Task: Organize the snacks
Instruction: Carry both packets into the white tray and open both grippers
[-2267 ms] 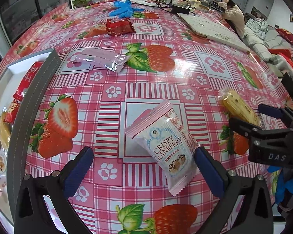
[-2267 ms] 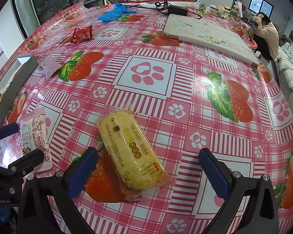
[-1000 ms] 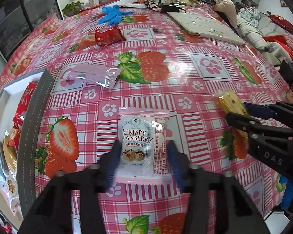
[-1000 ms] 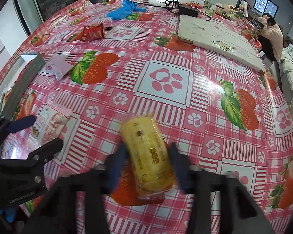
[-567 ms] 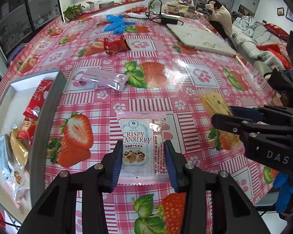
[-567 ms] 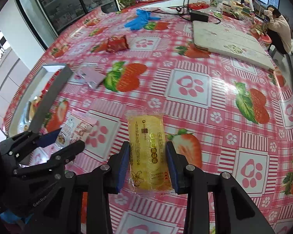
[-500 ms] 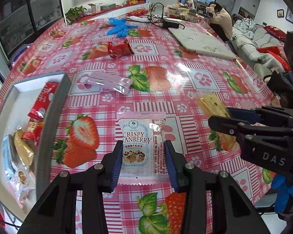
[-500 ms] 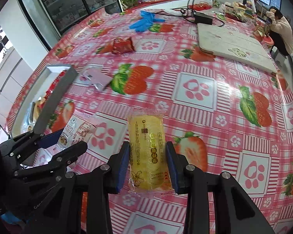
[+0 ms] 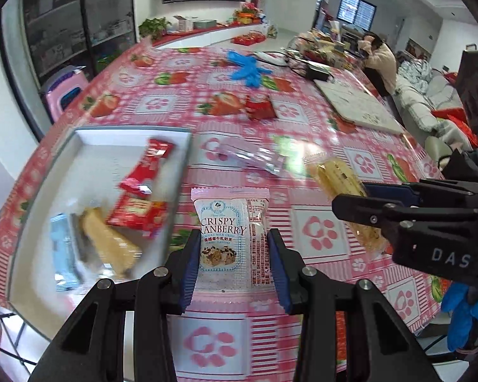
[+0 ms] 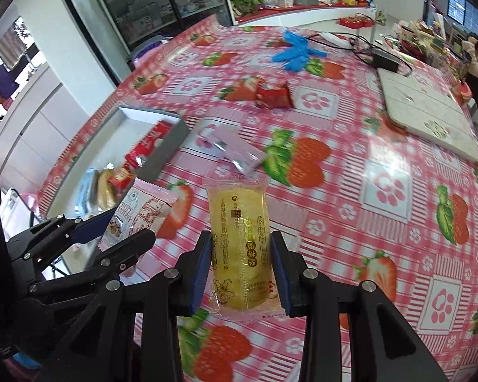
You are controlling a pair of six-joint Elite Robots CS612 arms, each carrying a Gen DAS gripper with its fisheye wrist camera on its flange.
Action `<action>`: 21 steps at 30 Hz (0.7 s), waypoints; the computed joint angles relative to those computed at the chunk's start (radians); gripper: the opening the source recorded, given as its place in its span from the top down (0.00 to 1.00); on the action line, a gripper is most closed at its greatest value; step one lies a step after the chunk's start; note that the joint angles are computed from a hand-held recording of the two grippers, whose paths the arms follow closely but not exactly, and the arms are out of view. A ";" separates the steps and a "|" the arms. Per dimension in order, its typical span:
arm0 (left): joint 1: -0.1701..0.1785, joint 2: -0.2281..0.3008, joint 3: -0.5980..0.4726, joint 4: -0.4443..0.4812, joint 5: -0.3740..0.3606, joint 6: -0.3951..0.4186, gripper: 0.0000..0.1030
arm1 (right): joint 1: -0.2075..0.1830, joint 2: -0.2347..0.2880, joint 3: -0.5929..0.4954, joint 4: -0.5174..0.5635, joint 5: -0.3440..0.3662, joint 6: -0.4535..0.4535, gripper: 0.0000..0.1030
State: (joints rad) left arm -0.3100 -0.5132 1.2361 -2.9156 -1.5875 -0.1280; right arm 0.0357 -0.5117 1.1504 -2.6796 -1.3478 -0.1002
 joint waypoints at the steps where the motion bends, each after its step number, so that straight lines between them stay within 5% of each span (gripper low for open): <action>1: 0.010 -0.004 0.003 0.000 0.011 -0.013 0.57 | 0.005 0.002 -0.009 0.005 0.009 -0.004 0.63; 11: 0.079 0.005 -0.009 0.062 0.106 -0.100 0.57 | 0.084 0.122 -0.267 0.201 0.102 -0.079 0.63; 17: 0.102 0.026 -0.029 0.118 0.100 -0.148 0.55 | 0.124 0.219 -0.455 0.359 0.066 -0.121 0.63; 21: 0.114 0.031 -0.030 0.114 0.082 -0.178 0.22 | 0.138 0.264 -0.543 0.452 0.037 -0.145 0.59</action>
State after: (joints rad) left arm -0.1964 -0.4817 1.2060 -2.8020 -1.5057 -0.3059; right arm 0.1735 -0.2482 0.6069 -2.2275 -1.3112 -0.2452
